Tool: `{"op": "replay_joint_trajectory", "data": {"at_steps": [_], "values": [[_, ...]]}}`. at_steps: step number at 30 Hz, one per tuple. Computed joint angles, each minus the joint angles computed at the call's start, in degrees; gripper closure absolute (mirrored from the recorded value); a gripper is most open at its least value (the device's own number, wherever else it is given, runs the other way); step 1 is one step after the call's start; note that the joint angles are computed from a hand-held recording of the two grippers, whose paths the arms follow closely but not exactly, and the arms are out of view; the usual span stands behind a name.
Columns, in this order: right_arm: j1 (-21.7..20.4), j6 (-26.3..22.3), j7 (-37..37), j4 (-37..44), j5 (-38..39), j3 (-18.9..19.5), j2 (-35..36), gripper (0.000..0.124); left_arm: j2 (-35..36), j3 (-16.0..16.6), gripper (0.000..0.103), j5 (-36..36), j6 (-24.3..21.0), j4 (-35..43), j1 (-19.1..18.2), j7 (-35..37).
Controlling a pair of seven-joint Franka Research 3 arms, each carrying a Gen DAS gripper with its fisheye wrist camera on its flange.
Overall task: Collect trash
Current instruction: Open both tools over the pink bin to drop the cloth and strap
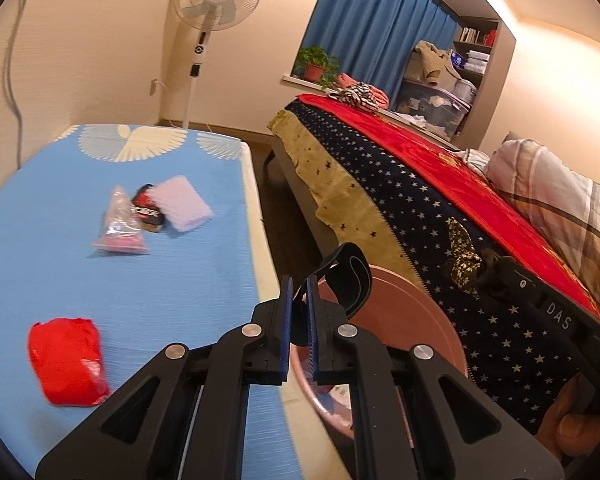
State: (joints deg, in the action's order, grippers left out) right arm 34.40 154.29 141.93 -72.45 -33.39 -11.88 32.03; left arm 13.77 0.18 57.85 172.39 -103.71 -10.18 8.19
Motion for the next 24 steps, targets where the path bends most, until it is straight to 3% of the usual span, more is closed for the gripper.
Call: {"op": "replay_joint_trajectory", "data": {"at_steps": [3, 6, 8, 9, 10, 14, 19, 24], "values": [[-0.26, -0.65, 0.14, 0.13, 0.52, 0.03, 0.1, 0.118, 0.89, -0.82, 0.096, -2.16, 0.45, 0.71, 0.4, 2.32], [0.12, -1.91, 1.02, 0.77, 0.18, -0.59, 0.37, 0.113, 2.07, -2.17, 0.095, -7.01, 3.79, 1.03, 1.75, 7.27], [0.27, -2.45, 1.95, 0.81, -0.44, -0.85, 0.24, 0.102, 2.36, -2.46, 0.085, -10.22, 4.79, 0.79, 2.06, 10.45], [0.25, -2.43, 2.47, 0.54, -0.73, -0.9, -0.01, 0.092, 2.24, -2.09, 0.074, -11.35, 5.22, 0.37, 1.88, 11.16], [0.22, -2.44, 2.8, 0.42, -1.05, -0.9, -0.18, 0.084, 2.13, -1.2, 0.071, -11.9, 5.67, 0.09, 1.19, 11.14], [-0.61, -1.61, 1.68, -0.21, -1.26, 0.14, -0.78, 0.079, 0.89, 1.26, 0.071, -13.49, 6.02, -1.71, -0.46, 11.12], [-1.06, 1.39, 0.45, -2.1, -1.04, 0.7, -1.97, 0.079, -2.71, 4.36, 0.071, -6.7, 3.22, -4.77, -2.48, 5.14], [-1.76, 3.15, -3.2, -2.47, 1.32, 2.16, -1.77, 0.079, -6.47, 3.32, 0.071, -0.39, -0.46, -7.98, -0.36, -0.83]]}}
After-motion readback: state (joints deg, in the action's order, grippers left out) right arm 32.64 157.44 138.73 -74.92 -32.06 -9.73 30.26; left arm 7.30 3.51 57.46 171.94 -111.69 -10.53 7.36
